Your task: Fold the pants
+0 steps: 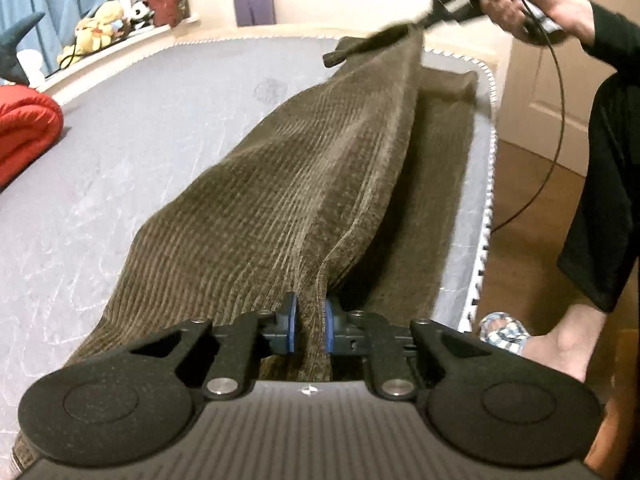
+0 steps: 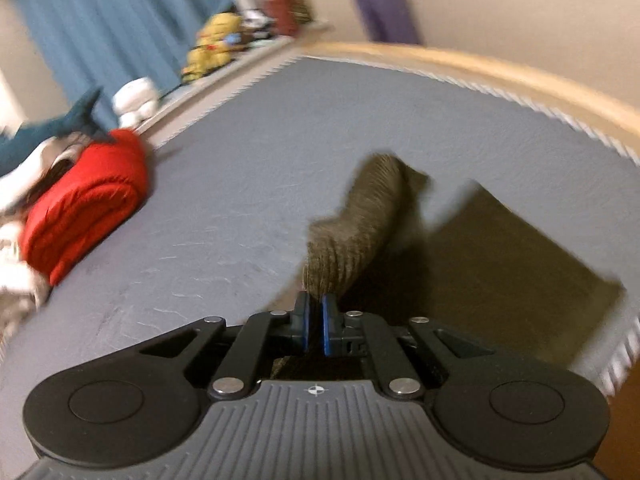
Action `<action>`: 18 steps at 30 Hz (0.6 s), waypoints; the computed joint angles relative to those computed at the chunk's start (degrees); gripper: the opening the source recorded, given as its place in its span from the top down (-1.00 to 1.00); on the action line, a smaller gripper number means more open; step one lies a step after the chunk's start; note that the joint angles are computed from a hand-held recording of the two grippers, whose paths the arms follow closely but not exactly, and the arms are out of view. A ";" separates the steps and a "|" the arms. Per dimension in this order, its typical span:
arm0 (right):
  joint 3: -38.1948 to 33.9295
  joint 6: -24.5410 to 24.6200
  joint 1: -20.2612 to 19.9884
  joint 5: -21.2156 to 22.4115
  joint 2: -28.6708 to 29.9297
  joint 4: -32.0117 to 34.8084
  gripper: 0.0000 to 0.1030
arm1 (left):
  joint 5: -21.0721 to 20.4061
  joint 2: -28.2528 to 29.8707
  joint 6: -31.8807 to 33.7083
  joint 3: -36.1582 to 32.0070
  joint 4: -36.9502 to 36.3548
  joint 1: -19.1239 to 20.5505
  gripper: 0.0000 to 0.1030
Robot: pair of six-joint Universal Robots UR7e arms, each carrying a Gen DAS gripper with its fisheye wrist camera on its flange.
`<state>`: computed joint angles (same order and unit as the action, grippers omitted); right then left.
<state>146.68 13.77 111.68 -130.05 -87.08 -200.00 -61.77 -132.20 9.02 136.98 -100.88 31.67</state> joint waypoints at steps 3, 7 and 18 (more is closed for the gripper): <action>3.67 3.98 -0.46 -6.49 -5.97 6.58 1.00 | -1.95 0.85 2.13 -1.74 4.08 1.52 0.74; 6.65 9.34 -8.59 -3.51 -15.08 16.26 0.92 | -5.02 3.55 3.55 -3.55 9.15 4.68 0.72; -2.21 -19.12 -14.14 6.22 4.01 -6.21 0.03 | -6.60 4.53 3.03 -3.05 0.07 6.61 0.38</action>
<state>144.47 -5.36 97.54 -123.83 -83.07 -206.21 -68.37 -127.67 12.05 133.93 -100.81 38.28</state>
